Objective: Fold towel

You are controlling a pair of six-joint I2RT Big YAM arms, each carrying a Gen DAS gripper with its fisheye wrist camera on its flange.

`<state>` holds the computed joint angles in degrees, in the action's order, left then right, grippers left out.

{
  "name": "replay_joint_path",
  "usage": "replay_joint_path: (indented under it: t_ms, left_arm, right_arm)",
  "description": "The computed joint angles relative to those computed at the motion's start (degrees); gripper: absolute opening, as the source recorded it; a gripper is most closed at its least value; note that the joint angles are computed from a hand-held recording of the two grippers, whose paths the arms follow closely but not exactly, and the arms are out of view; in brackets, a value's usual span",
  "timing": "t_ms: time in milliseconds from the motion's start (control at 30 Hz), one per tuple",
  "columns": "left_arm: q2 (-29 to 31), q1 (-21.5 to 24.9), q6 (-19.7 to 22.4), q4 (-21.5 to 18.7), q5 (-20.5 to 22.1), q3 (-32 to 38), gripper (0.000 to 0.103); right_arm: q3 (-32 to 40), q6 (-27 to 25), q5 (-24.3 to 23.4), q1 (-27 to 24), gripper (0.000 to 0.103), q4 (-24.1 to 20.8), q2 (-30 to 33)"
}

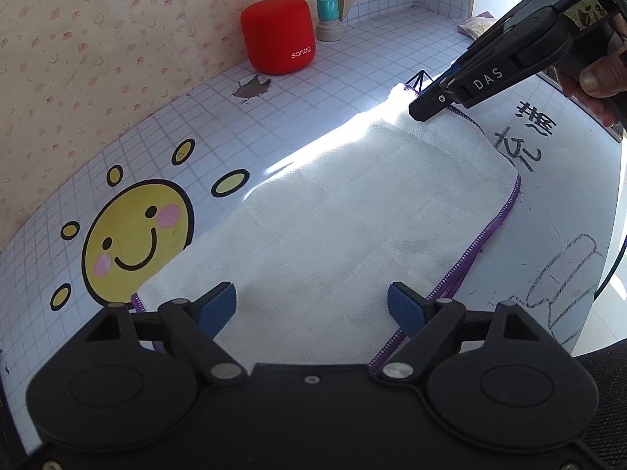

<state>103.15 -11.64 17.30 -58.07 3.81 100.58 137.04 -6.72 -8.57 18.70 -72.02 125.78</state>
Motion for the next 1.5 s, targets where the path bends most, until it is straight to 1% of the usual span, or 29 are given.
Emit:
replay_joint_path:
  t_ms: [67, 167, 300, 367, 467, 567, 633, 700, 733, 767, 833, 900, 933, 967, 1033, 1133, 1267, 1333, 1433, 1500]
  left_arm:
    - [0.15, -0.07, -0.05, -0.03, -0.12, 0.2, 0.086]
    - [0.18, -0.08, -0.28, 0.01, -0.04, 0.34, 0.086]
    - [0.24, -0.18, -0.41, -0.02, -0.18, 0.61, 0.086]
    - [0.33, -0.25, -0.37, -0.12, -0.46, 0.72, 0.086]
    - [0.43, -0.26, -0.45, -0.29, -0.73, 0.81, 0.086]
    - [0.49, -0.33, -0.28, -0.56, -0.98, 0.92, 0.086]
    - [0.43, -0.31, -0.34, -0.48, -0.99, 0.66, 0.086]
    - [0.47, -0.19, -0.87, -0.73, -0.82, 0.66, 0.086]
    - [0.53, -0.14, -1.11, -0.92, -0.79, 0.79, 0.086]
    - [0.49, -0.12, -1.16, -0.97, -0.89, 0.8, 0.086]
    - [0.27, -0.15, -1.0, -0.72, -1.36, 0.62, 0.086]
    - [0.22, -0.09, -1.16, -0.63, -1.63, 0.63, 0.086]
    - [0.37, -0.03, -1.55, -0.82, -1.64, 0.85, 0.086]
    - [0.54, 0.03, -1.96, -1.03, -1.64, 1.1, 0.086]
    - [0.87, 0.11, -2.78, -1.55, -1.42, 1.65, 0.086]
    - [1.38, -0.08, -3.54, -2.64, -1.78, 2.45, 0.086]
    - [1.69, -0.35, -4.56, -3.49, -2.49, 2.91, 0.086]
    - [1.73, -0.19, -5.49, -3.49, -2.09, 2.81, 0.086]
    - [1.5, 0.26, -6.79, -2.69, -1.21, 1.99, 0.09]
    - [1.08, 0.72, -7.34, -1.51, -0.32, 0.89, 0.094]
  right_arm:
    - [0.67, -0.51, 0.33, 0.09, 0.01, -0.11, 0.21]
    - [1.26, -0.66, 0.66, 0.16, 0.009, 0.34, 0.28]
    - [2.29, 1.6, -0.36, -0.12, 0.009, 1.52, 0.35]
    - [2.94, 2.75, 0.01, -0.11, 0.009, 2.34, 0.5]
    - [4.44, 3.14, 0.92, -0.02, 0.009, 2.68, 1.69]
    - [6.73, 2.17, 1.97, 0.14, 0.009, 1.5, 3.82]
    - [6.67, 0.95, 3.33, 0.37, 0.009, 1.99, 4.41]
    - [6.89, -0.21, 3.95, 0.45, 0.01, 1.48, 5.11]
    - [7.32, -0.76, 4.71, 0.58, 0.013, 0.91, 5.51]
    - [7.28, -1.22, 5.62, 0.67, 0.019, 0.66, 5.57]
    - [5.17, -1.12, 6.9, 0.79, 0.024, 1.94, 4.05]
    - [1.82, -0.98, 6.6, 0.83, 0.027, 4.33, 1.52]
    - [0.37, -1.29, 6.23, 0.94, 0.031, 5.21, 0.24]
    - [-0.07, -1.8, 5.56, 1.07, 0.032, 5.18, -0.35]
    - [-0.33, -2.79, 3.58, 1.38, 0.033, 4.36, -1.03]
    - [0.35, -4.02, 0.23, 2.09, 0.033, 1.71, -0.71]
    - [-1.19, -4.13, -1.16, 3.09, 0.033, 1.07, -0.7]
    - [-2.16, -4.86, -1.44, 3.51, 0.034, 1.15, -0.74]
    - [-5.27, -6.56, -0.22, 3.93, 0.041, 3.58, -1.83]
    - [-5.99, -6.38, 0.17, 3.83, 0.046, 4.25, -2.06]
